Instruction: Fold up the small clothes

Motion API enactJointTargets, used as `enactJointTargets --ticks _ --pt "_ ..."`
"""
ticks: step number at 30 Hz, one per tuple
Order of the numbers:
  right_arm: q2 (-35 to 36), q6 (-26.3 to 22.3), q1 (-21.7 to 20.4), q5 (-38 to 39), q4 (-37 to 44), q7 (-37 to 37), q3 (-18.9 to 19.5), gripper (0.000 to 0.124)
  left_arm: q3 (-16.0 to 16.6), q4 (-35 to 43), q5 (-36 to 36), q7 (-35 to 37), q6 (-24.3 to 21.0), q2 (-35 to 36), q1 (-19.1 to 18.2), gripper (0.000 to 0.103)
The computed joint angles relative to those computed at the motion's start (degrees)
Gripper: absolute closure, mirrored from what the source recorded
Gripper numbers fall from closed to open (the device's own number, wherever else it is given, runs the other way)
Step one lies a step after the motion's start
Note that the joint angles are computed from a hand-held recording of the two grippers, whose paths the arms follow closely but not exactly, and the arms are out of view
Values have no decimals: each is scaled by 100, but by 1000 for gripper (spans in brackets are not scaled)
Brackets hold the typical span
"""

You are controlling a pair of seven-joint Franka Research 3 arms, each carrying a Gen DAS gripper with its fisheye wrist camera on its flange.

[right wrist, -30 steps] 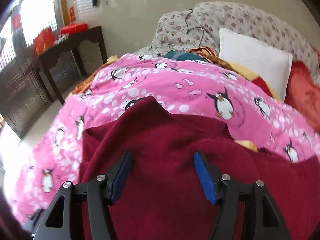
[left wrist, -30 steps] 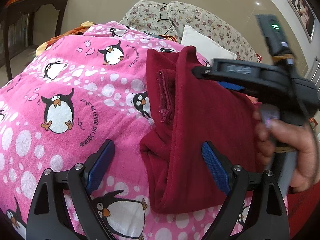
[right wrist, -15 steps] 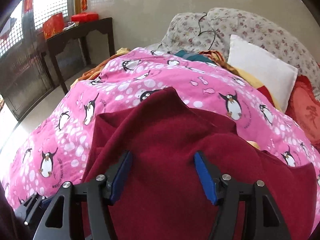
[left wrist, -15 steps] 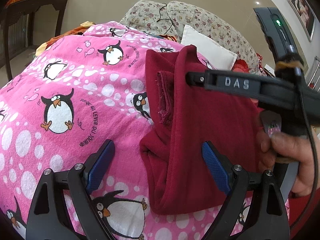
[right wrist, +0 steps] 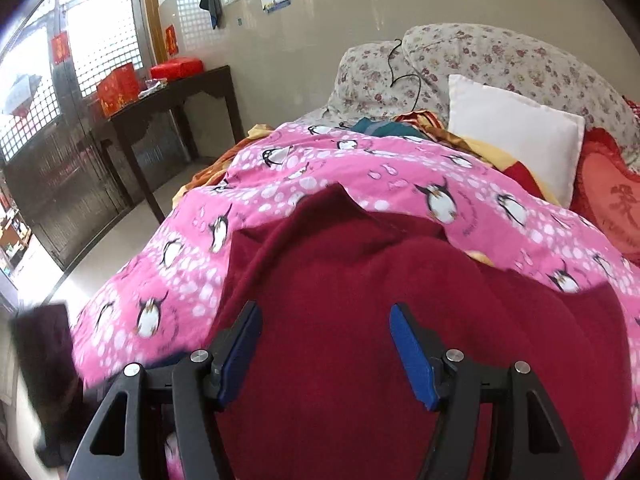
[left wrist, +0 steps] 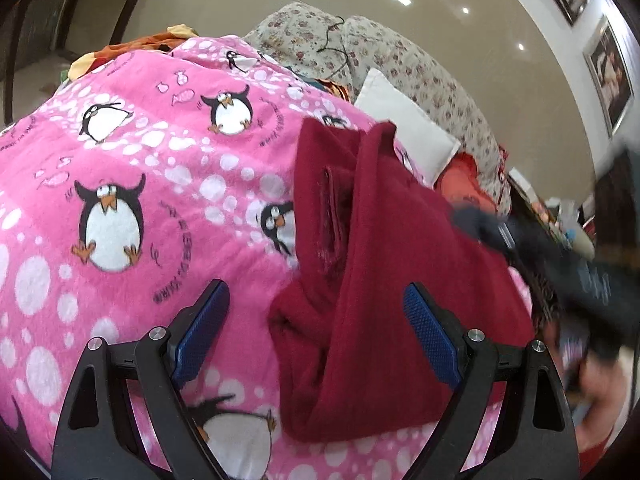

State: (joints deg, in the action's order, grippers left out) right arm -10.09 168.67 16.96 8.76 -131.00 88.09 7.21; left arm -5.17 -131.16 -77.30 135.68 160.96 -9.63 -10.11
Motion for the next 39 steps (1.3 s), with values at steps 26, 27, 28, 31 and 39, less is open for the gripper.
enactJointTargets --ticks 26,27,28,31,39 --pt "382 -192 1667 5651 300 -4265 -2541 91 -448 1571 1838 -1367 -1209 1196 590 65" --pt "306 -222 1590 5691 282 -4289 -2488 91 -455 1561 1964 -1431 -1197 1153 583 69" --pt "252 -162 1547 5876 292 -4508 -2443 91 -457 1555 2098 -1511 -1182 1111 571 71" --pt "547 81 1206 5587 454 -4062 -2179 87 -450 1552 2442 -1710 -1137 1056 527 76" --pt "255 -553 612 6282 416 -4327 -1891 83 -432 1406 3091 -2268 -1112 654 345 83"
